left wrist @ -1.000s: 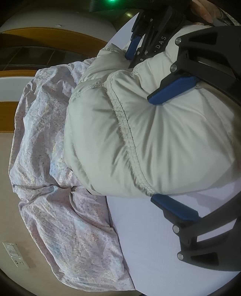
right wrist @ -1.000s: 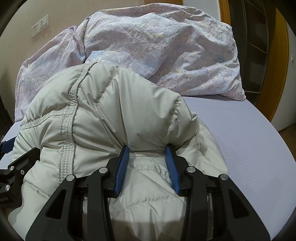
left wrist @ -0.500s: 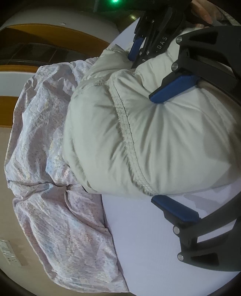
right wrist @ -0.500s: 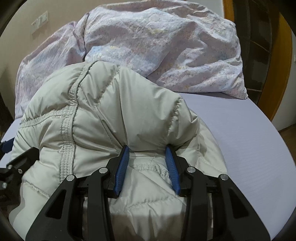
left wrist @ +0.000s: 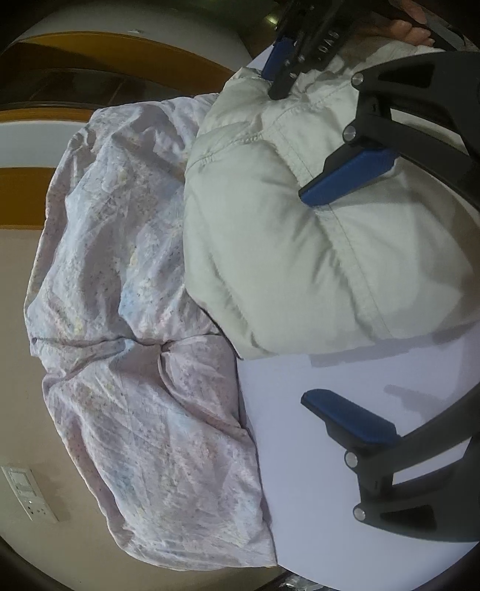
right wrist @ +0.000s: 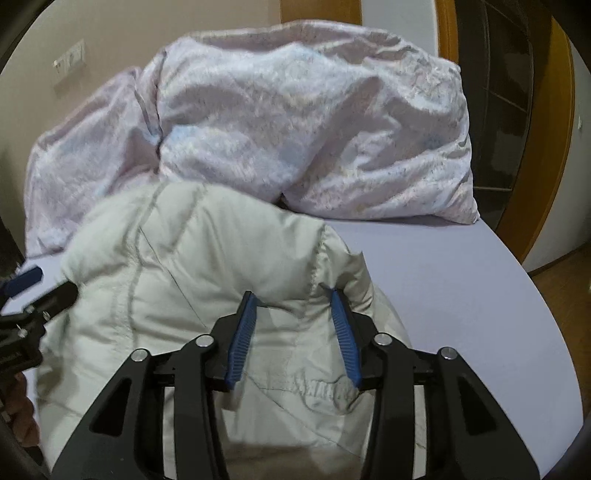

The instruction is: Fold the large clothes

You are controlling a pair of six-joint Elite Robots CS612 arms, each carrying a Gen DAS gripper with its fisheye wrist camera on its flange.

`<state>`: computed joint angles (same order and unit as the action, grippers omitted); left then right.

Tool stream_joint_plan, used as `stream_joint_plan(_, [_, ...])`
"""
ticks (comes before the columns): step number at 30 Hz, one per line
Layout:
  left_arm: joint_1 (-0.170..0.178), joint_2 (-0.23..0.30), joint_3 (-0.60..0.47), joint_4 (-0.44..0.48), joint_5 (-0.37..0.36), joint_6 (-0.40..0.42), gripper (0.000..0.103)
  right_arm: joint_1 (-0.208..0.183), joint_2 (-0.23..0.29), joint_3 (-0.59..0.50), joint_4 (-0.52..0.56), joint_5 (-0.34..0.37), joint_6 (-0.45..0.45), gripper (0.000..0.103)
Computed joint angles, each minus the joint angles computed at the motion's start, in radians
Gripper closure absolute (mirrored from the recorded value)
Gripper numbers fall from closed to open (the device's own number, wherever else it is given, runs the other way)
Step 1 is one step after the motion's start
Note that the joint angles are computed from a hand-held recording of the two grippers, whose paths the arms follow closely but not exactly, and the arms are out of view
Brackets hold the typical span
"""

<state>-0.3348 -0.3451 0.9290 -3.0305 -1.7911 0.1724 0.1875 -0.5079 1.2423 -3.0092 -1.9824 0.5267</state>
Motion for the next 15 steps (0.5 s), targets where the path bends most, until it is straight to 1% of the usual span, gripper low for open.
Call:
stream_joint_plan(1, [-0.004, 0.005, -0.001, -0.012, 0.007, 0.005, 0.002, -0.001, 0.008, -0.009, 0.017, -0.001, -0.005, 0.057])
stream_joint_plan(5, [-0.015, 0.013, 0.01, -0.054, 0.03, 0.025, 0.002, 0.003, 0.011, 0.003, 0.018, -0.01, -0.009, 0.057])
stream_joint_plan(7, [-0.017, 0.015, 0.009, -0.049, 0.035, 0.029, 0.002, 0.003, 0.014, 0.005, 0.011, -0.006, -0.007, 0.057])
stream_joint_plan(12, [-0.015, 0.025, -0.002, -0.035, 0.019, 0.02, 0.002, 0.001, 0.028, 0.007, -0.026, 0.002, -0.007, 0.056])
stream_joint_plan(15, [-0.016, 0.029, -0.006, -0.029, 0.018, 0.015, 0.002, 0.001, 0.033, 0.003, -0.03, 0.004, -0.014, 0.056])
